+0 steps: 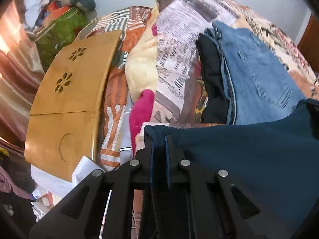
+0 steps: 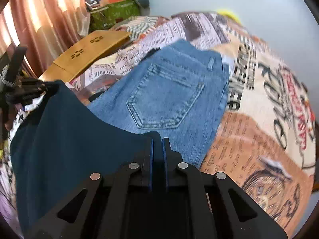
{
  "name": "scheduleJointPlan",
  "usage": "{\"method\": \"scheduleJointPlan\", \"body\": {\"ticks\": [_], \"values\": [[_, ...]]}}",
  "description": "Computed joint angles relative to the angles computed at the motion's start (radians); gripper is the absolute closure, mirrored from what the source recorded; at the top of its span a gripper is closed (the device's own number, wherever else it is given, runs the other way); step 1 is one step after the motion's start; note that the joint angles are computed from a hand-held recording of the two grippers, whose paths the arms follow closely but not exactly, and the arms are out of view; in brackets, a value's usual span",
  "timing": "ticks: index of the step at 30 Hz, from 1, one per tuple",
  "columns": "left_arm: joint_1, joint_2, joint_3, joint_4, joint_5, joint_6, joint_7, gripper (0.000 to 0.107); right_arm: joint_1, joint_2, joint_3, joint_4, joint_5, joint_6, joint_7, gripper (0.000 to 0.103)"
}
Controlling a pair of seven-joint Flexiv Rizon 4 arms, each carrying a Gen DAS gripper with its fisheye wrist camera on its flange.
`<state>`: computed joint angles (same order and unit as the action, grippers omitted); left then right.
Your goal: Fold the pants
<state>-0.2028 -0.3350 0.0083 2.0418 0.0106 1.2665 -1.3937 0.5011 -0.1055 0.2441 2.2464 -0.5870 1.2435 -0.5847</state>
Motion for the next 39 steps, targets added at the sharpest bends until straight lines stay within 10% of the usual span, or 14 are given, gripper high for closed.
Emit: {"method": "scheduleJointPlan", "body": {"ticks": [11, 26, 39], "values": [[0.067, 0.290, -0.070, 0.285, -0.318, 0.055, 0.258, 0.062, -0.042, 0.239, 0.076, 0.097, 0.014, -0.039, 0.078, 0.076], [-0.045, 0.395, -0.024, 0.504, -0.593, -0.036, 0.368, 0.064, 0.009, 0.688, 0.252, 0.274, 0.226, -0.416, 0.256, 0.065], [0.092, 0.477, -0.054, 0.438, 0.009, 0.098, 0.008, 0.077, 0.108, 0.980, 0.355, 0.317, 0.433, -0.767, 0.419, 0.065]]}}
